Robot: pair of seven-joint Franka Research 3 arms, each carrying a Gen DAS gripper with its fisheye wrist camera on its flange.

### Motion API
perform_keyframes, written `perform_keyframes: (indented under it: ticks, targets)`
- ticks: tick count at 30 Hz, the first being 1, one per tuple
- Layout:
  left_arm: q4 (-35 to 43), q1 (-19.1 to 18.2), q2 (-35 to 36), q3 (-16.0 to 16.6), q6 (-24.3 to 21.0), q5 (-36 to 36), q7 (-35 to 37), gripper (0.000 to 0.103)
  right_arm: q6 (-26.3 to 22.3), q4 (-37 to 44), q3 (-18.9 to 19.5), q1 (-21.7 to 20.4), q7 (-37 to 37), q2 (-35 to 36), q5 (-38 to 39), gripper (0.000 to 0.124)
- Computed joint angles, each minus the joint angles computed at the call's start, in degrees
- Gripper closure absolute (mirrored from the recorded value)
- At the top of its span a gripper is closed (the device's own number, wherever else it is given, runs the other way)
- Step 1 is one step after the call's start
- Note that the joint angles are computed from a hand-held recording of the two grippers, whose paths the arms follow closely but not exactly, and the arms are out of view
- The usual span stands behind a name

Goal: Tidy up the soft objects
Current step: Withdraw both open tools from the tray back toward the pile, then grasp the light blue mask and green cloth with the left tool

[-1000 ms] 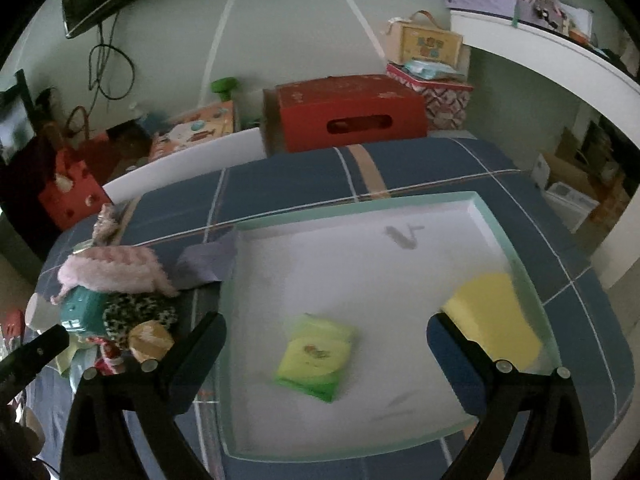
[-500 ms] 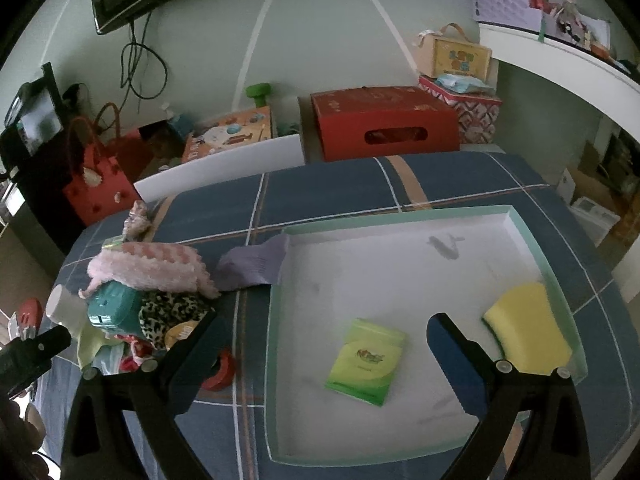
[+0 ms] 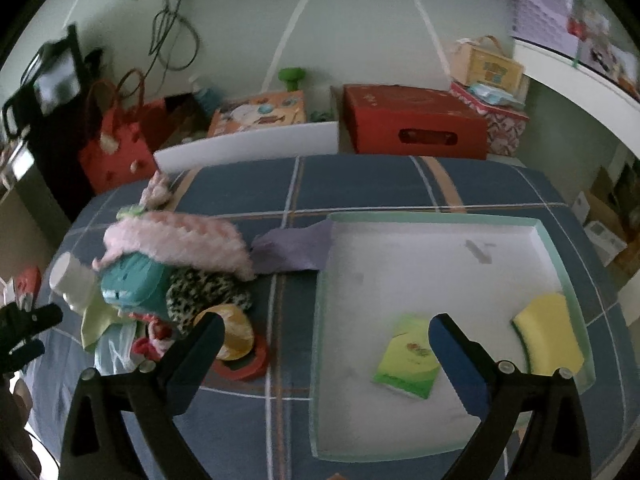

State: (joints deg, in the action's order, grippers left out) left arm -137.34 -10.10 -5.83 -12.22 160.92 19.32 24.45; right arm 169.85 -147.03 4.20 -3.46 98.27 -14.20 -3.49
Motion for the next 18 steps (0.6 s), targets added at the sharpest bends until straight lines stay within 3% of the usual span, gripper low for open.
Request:
perform_keyframes:
  ticks: [5,7,10,18]
  targets:
    - [-0.6,-0.3,0.6,1.0,0.5,-4.0,4.5,0.009,-4.4,2.5,-1.4,5.0,-3.8,2.3,4.2,0.021]
    - [-0.8,-0.9,1.4,1.5,1.8,-7.8,7.9,0.004,-5.4,3.1,-0.9,5.2,-3.5,3.2,3.2,0.021]
    - [-0.5,-1.4,2.7,1.7,3.3,-12.5,12.4,0.004,-6.3,3.9,-0.5,5.7,-2.9,4.6,1.1,0.021]
    - [1.3,-1.2,5.6,0.7,3.2,-13.0,13.0,0.004,-7.9,5.0,-2.7,8.5,-7.0,7.5,4.6,0.021]
